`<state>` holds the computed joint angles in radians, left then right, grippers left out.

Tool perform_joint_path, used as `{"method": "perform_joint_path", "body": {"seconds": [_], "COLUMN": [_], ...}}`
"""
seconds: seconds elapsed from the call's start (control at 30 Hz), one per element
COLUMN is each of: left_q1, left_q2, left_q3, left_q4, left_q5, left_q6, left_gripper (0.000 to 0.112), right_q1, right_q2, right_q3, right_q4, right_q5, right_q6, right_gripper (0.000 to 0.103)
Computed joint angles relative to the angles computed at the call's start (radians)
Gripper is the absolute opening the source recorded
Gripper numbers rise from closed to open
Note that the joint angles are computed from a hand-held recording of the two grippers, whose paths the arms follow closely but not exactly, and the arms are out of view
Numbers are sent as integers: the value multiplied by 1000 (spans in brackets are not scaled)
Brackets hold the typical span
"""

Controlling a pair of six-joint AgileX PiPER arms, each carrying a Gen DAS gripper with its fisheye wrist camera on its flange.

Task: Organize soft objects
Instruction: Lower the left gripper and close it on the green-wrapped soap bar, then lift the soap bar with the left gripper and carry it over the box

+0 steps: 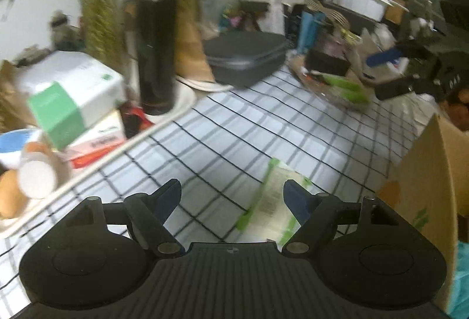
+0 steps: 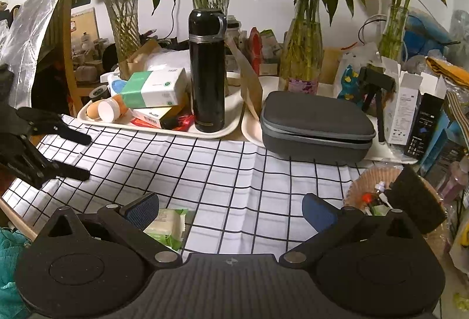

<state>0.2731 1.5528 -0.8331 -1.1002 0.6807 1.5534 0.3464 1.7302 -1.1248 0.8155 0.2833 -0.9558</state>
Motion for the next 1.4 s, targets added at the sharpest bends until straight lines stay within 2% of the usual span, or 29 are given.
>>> {"method": "perform_joint_path", "body": {"seconds": [0.1,0.2,0.3,0.53,0.67,0.73,0.9,1.0,1.4], "left_q1": [-15,-37,-54,-118,-160,-177,-187,-192,-199], "left_q2": [53,98,132,194,228,237,241,233,228], "left_q3": [-15,-31,-44,-56,-63,-59,-46,-38,-32], "left_q4": [-15,-1,5,-11,-9,-14,-65,-74,-79], "left_q5": [21,31,41,-5,-43,-66,-92,-105,-116], "left_q6": [47,63,87,143,157,174,245,256,266], "left_gripper": [76,76,76,76,76,73,51,49,48], "right_q1": [7,18,20,22,23,21,16,14,28], "right_q2": [13,28,35,44,56,61,61,57,62], "right_q3": [-14,-36,-52,-61,-76,-83,-83,-76,-84], "right_q4": [-39,-136,-141,-160,-259,-291,-328,-311,-405], "right_q5": [2,5,15,20,29,34,36,32,31], "right_q6": [26,121,143,170,285,326,379,360,444], "right_gripper": [103,103,103,103,103,103,103,103,103]}}
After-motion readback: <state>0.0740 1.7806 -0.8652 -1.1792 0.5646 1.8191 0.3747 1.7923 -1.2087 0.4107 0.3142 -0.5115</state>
